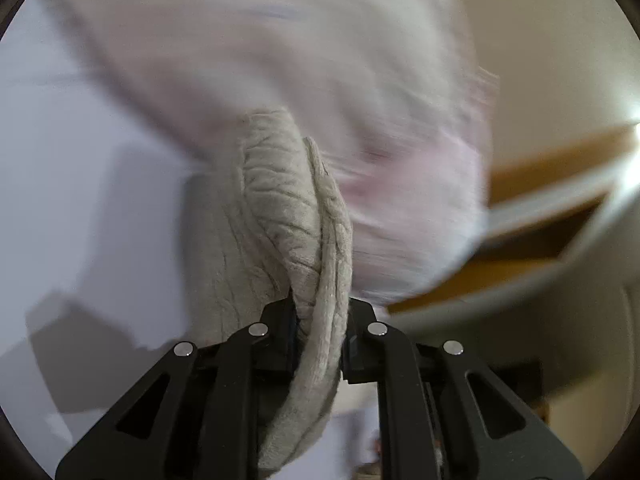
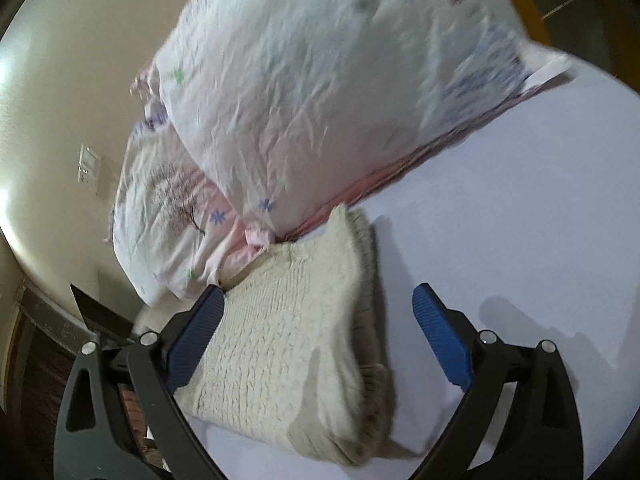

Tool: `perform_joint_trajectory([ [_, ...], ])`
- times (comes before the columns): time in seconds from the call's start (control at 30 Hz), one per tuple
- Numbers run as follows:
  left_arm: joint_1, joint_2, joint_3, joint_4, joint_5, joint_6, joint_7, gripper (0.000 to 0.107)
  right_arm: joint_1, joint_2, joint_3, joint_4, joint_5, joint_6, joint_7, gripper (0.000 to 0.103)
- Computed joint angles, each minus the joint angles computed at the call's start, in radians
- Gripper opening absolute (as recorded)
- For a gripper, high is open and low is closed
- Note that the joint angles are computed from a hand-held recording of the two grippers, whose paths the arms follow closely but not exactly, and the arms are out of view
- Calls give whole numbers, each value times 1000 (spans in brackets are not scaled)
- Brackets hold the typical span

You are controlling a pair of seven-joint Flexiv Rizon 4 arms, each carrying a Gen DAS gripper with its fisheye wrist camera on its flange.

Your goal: Fold small clothes

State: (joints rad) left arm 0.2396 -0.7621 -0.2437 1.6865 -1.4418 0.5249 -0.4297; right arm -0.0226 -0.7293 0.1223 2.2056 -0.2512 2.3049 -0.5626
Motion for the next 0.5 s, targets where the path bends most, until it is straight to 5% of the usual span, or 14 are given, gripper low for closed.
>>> perform_joint_trajectory([
  [0.13, -73, -11, -89, -8, -22, -128, -3, 16, 73, 46, -53, 67, 144, 42, -57, 95],
  [0.2, -113, -98, -131, -92, 57, -196, -94, 41, 65, 49, -45, 79, 159, 50, -52, 95],
  [0.3, -175, -235, -138, -223, 136, -352, -302, 44, 37, 67, -34, 102, 140, 21, -36, 95],
  [0.43, -122, -128, -134, -111, 86, -258, -64, 51, -115, 55, 35, 103, -62, 14, 24, 101],
  [0.5, -138, -54, -83, -55, 30, -108, 33, 80, -241, -3, 97, 66, -251, 32, 112, 101],
])
